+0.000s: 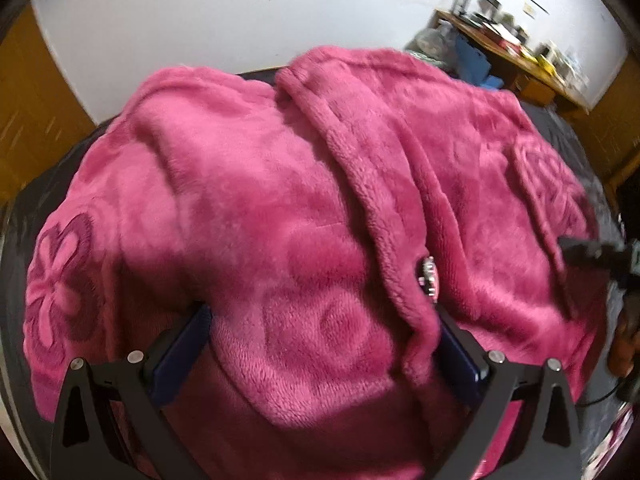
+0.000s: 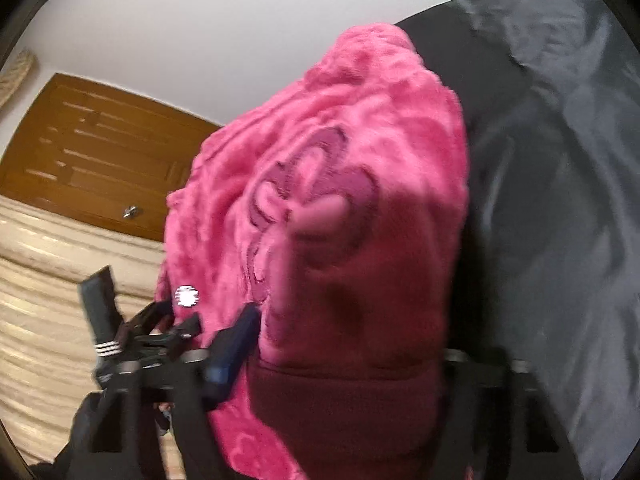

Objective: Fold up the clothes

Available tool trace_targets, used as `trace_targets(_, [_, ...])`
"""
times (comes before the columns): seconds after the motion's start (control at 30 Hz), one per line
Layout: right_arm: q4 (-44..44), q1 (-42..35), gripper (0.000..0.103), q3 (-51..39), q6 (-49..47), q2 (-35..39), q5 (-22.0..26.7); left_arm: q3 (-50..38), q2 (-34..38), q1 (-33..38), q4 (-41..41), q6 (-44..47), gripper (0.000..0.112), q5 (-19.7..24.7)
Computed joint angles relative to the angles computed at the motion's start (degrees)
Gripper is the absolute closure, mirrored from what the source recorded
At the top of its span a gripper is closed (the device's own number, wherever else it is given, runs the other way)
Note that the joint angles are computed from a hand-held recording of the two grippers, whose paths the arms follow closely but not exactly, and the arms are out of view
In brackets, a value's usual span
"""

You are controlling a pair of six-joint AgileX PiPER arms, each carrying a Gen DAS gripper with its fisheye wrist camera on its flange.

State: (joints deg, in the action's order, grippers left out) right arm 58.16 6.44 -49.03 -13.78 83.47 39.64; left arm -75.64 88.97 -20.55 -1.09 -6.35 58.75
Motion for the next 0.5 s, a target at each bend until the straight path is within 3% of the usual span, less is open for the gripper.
trace_targets(0.17, [1.71,-0.64,0.047,2.08,-1.64,-1.49,-0.36,1.51,-4.73,1.6,2.35,0.09,0.009,-0.17])
trace_targets(0.3, [3.56,-1.6,0.047,2.84,-3.44,-1.66,0.76,1.38,-3.65,1.09,5.39,0.84,0.009,0.29])
trace_targets(0.5, [6.15,-2.97,0.045,3.72,-6.53,-1.83,2.69,2.83,0.1,4.65,-0.3,3.15,0.009,-1.59])
